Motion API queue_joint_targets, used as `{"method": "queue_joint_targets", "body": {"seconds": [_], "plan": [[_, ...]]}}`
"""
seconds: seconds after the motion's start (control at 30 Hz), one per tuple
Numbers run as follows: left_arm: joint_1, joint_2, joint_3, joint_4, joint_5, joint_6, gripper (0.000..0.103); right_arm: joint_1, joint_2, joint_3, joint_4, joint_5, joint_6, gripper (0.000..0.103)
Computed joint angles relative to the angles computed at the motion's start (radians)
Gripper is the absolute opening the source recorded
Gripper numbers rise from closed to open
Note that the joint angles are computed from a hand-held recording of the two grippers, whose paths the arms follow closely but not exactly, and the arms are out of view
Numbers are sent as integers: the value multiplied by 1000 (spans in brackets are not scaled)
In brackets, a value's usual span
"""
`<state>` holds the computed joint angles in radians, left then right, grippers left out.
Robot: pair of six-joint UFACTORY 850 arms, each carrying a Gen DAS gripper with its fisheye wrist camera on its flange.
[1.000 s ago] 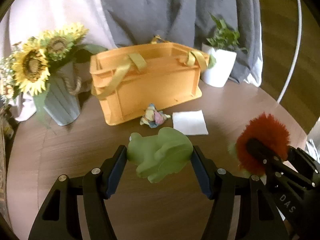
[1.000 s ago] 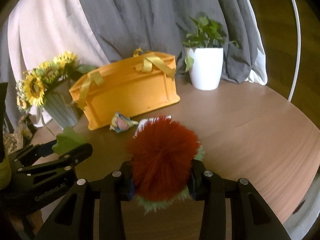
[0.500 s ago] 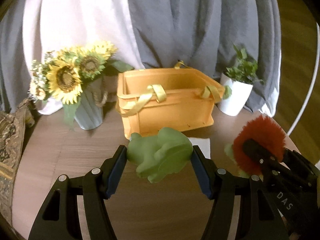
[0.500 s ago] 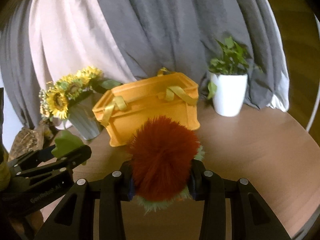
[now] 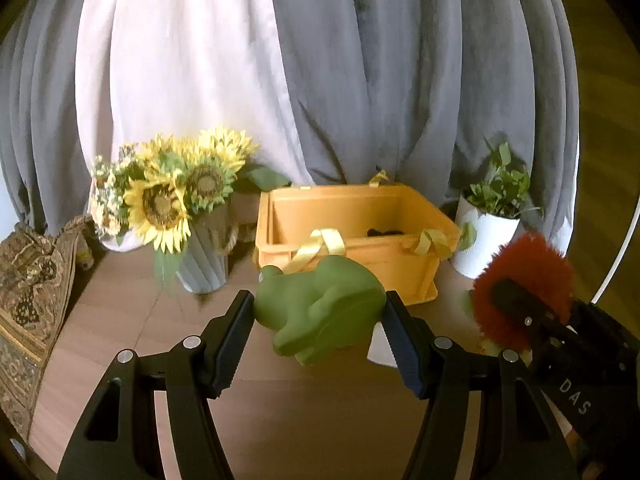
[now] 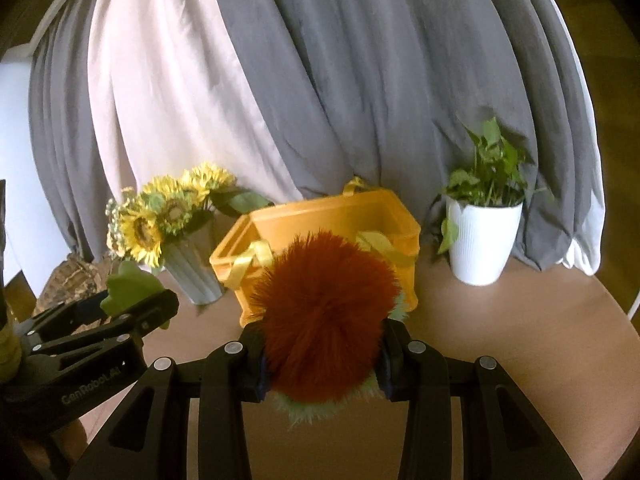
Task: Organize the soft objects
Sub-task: 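Lift the pompom and frog with both tools and carry them over the crate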
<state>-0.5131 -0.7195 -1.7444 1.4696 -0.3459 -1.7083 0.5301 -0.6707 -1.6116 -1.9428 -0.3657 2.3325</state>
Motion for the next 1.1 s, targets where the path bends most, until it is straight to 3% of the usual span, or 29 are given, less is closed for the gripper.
{"method": "queue_joint_targets", "body": {"seconds": [0.5,0.87,1.1], "plan": [[12,-65,-148,128,-19,-61,64,-24,-33,-91,-166,-42,126,41],[29,-171,-346,11,-3,85,64,-51,-98,-216,-214,-15,127,41],[43,-276,-534,-152,-2,283,64,-72,-169,-337,-221,29,107,41]]}}
